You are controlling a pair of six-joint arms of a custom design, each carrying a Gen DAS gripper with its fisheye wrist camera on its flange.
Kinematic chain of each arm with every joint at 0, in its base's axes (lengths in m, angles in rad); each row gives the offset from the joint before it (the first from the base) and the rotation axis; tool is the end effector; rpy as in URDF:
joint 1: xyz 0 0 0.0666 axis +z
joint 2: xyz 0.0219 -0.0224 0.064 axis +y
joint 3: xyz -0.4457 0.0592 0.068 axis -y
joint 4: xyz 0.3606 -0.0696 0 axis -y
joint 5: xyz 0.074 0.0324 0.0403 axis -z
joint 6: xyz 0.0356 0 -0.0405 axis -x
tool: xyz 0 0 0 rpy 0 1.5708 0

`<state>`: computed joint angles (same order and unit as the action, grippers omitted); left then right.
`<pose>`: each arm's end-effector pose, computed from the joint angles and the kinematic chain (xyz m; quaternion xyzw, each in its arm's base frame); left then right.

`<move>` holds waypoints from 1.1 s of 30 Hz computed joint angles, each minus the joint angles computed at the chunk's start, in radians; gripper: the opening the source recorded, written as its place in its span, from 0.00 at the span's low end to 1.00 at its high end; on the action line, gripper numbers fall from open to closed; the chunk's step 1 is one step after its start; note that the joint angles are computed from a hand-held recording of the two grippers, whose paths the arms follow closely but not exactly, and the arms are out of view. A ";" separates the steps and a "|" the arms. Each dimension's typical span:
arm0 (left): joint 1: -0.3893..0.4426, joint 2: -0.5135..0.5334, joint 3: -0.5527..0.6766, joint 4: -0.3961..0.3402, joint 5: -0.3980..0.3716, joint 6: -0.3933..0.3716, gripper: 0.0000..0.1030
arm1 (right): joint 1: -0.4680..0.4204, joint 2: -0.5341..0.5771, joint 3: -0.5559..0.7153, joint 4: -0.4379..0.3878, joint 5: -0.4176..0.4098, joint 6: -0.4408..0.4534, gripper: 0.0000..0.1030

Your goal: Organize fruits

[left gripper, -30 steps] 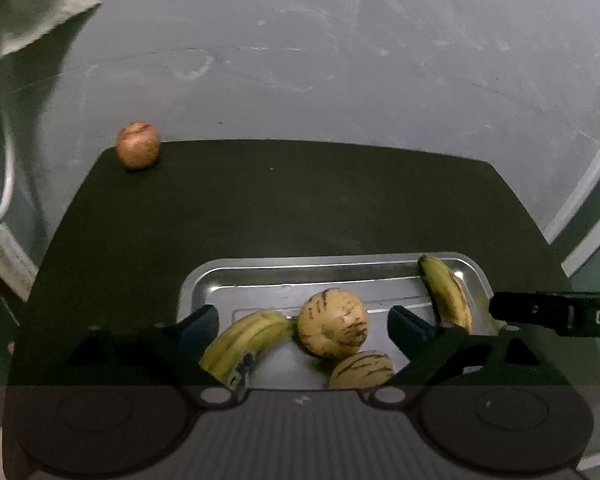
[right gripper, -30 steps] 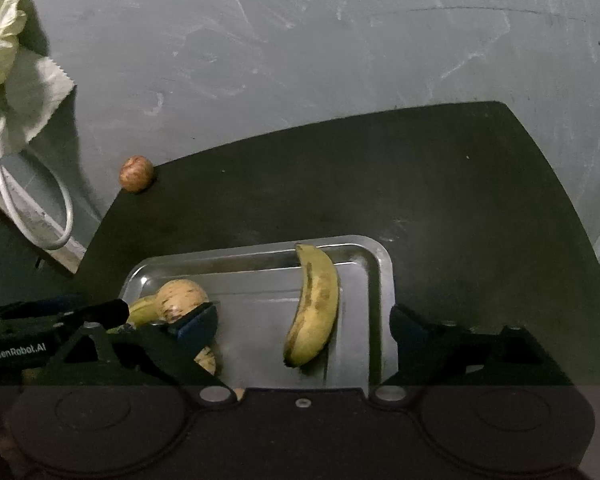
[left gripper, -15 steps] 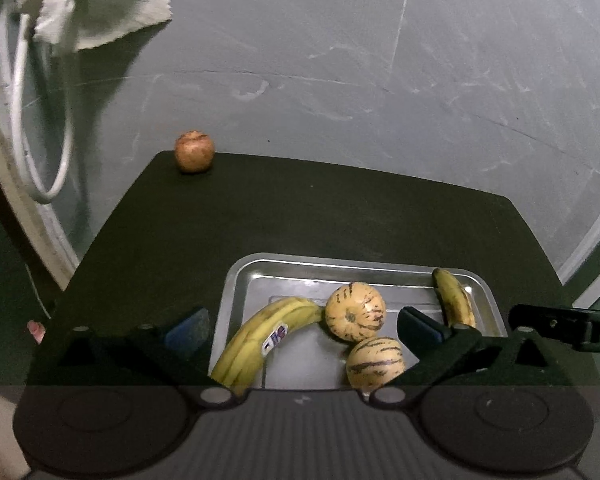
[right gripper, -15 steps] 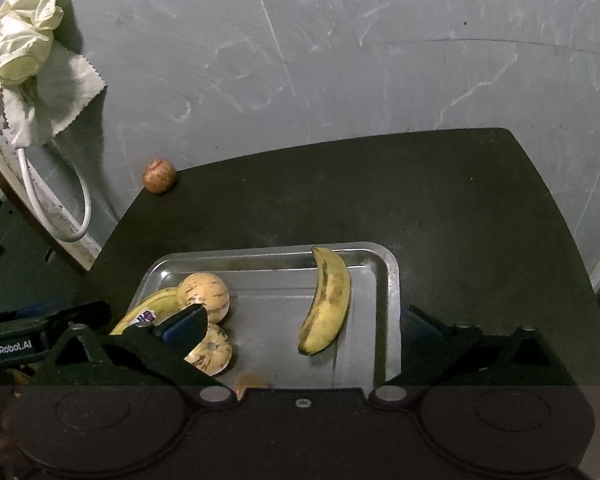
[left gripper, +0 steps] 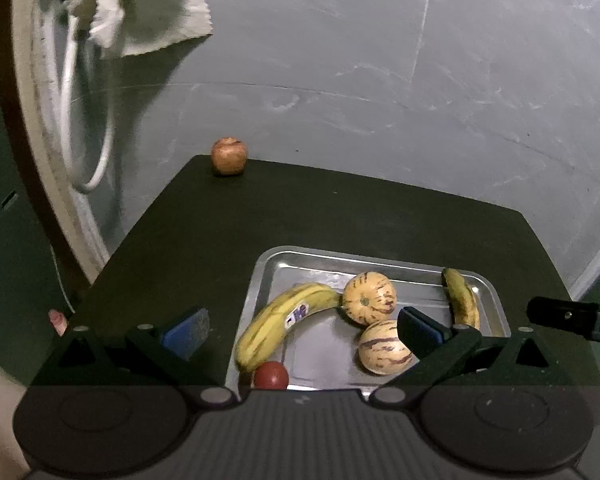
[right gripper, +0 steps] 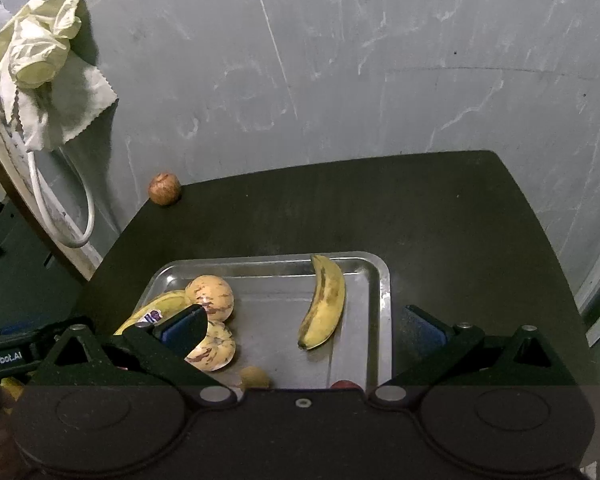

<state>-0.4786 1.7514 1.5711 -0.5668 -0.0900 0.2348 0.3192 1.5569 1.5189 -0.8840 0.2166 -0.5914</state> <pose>0.5372 -0.2756 0.4176 0.0934 0.9109 -0.1010 0.3891 0.4864 0.1523 0.4767 0.1620 0.9289 0.0473 0.3296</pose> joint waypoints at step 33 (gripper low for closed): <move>0.058 -0.204 -0.343 0.191 0.110 -0.135 1.00 | 0.324 -0.070 -0.057 -0.182 0.433 -0.366 0.99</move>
<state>-0.4210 1.5470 1.2282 -0.3762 0.0195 0.0994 0.6429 1.4868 1.4623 -1.0656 0.6495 -0.9570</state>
